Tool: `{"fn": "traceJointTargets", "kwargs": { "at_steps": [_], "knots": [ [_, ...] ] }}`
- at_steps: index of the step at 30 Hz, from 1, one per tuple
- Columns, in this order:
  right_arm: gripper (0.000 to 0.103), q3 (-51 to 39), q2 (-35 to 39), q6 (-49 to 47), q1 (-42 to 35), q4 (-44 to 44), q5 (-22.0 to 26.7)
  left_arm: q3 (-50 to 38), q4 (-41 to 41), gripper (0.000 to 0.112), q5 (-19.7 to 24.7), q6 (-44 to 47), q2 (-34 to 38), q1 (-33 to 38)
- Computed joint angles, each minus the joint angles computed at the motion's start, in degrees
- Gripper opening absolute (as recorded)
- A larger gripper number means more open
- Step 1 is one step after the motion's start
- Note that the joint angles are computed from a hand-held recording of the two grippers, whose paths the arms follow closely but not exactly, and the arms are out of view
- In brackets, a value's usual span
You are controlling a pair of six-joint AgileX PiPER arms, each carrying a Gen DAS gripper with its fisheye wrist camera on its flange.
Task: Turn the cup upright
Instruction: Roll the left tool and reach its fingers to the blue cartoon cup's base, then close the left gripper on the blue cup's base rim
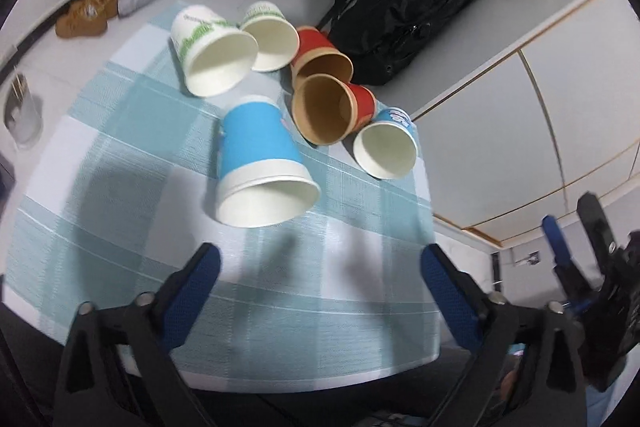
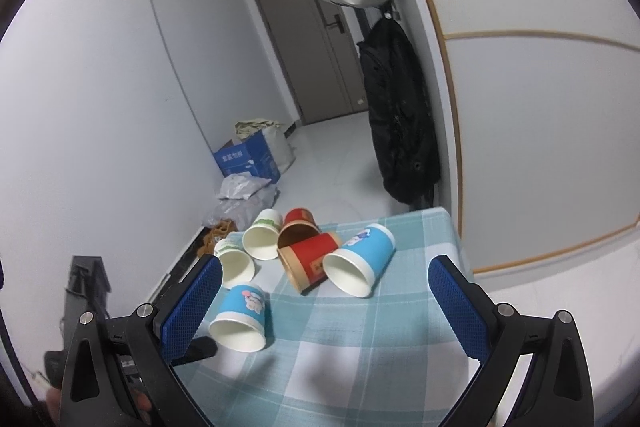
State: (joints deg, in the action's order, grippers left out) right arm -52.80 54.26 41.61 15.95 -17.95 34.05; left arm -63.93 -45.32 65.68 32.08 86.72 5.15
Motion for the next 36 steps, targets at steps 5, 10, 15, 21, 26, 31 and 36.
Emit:
{"fn": "traceJointTargets", "kwargs": {
  "at_steps": [5, 10, 15, 21, 26, 31, 36],
  "knots": [
    [0.103, 0.0, 0.3, -8.9, -5.5, 10.5, -0.7, -1.6, -1.1, 0.085, -1.2, -3.4, 1.3, -1.5],
    [0.103, -0.3, 0.6, -16.7, -10.5, 19.7, -0.9, -3.6, -1.5, 0.084, -2.6, -7.6, 4.9, -2.5],
    [0.103, -0.7, 1.1, -19.3, -12.2, 23.7, -0.3, -5.9, -0.9, 0.07, -3.6, -11.0, 8.1, -3.1],
    [0.103, -0.4, 0.7, -19.9, -12.3, 24.4, -0.2, -7.9, 0.6, 0.038, -4.0, -13.2, 11.1, -4.7],
    [0.103, -0.6, 0.8, -21.4, -13.2, 26.4, 0.1, -8.0, -0.1, 0.009, -3.8, -13.2, 12.4, -4.2],
    [0.103, -0.7, 1.2, -23.1, -13.6, 28.3, 0.5, -7.7, -1.7, 0.003, -4.1, -10.9, 12.4, -3.5],
    [0.103, -0.5, 1.2, -23.0, -13.5, 28.4, 0.6, -8.0, -2.7, 0.001, -4.1, -9.2, 11.6, -3.2]
  ]
}}
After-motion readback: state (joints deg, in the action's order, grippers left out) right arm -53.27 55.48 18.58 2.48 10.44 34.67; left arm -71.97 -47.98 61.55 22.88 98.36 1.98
